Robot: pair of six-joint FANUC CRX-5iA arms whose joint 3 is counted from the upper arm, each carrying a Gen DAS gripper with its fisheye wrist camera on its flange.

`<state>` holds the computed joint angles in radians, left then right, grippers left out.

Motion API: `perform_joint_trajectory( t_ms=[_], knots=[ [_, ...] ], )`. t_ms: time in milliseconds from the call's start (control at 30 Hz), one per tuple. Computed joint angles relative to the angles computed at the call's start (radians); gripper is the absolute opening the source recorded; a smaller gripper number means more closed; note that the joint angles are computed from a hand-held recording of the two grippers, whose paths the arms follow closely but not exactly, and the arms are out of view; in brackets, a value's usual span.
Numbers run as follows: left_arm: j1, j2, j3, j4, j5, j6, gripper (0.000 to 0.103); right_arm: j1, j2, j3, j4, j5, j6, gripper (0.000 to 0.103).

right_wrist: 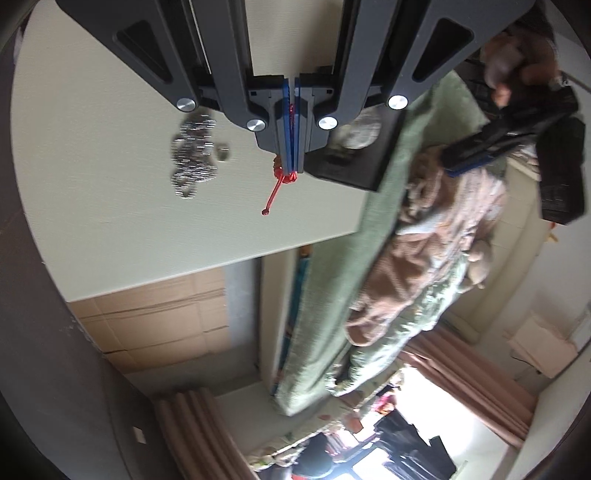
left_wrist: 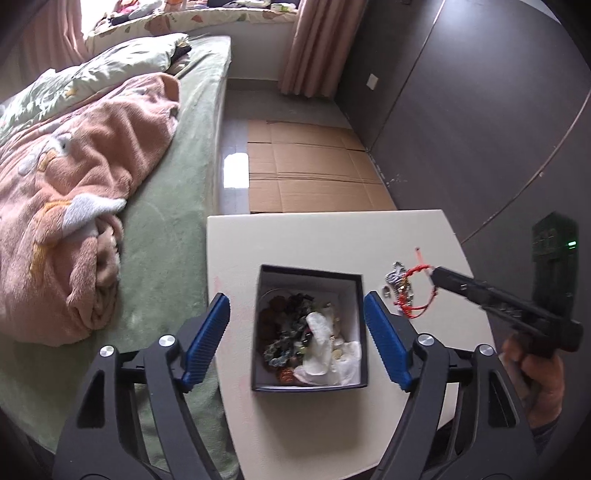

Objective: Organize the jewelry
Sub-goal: 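Grasp the red cord with the right gripper and drop it into the box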

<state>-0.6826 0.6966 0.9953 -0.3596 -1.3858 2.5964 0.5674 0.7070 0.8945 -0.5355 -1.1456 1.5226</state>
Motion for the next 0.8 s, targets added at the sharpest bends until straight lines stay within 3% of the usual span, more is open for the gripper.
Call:
perform_joint_trajectory(
  t_ms=[367, 433, 533, 633, 700, 800],
  knots=[
    [0.004, -0.067, -0.114, -0.015, 0.025, 0.050, 0.080, 0.006, 0.015, 0.062, -0.210, -0.080, 0.097, 0.002],
    [0.004, -0.075, -0.123, -0.021, 0.024, 0.055, 0.080, 0.009, 0.039, 0.100, -0.236, -0.123, 0.093, 0.006],
    [0.003, -0.082, -0.130, -0.025, 0.022, 0.059, 0.080, 0.036, 0.089, 0.167, -0.169, -0.192, 0.038, 0.010],
    [0.001, -0.081, -0.128, -0.027, 0.018, 0.058, 0.080, 0.053, 0.083, 0.140, -0.083, -0.166, -0.006, 0.030],
    [0.000, -0.076, -0.120, -0.027, 0.016, 0.054, 0.080, 0.045, 0.060, 0.105, -0.076, -0.131, 0.003, 0.055],
    [-0.002, -0.061, -0.094, -0.027, 0.009, 0.042, 0.080, 0.024, 0.014, 0.043, -0.076, -0.077, 0.029, 0.065]
  ],
)
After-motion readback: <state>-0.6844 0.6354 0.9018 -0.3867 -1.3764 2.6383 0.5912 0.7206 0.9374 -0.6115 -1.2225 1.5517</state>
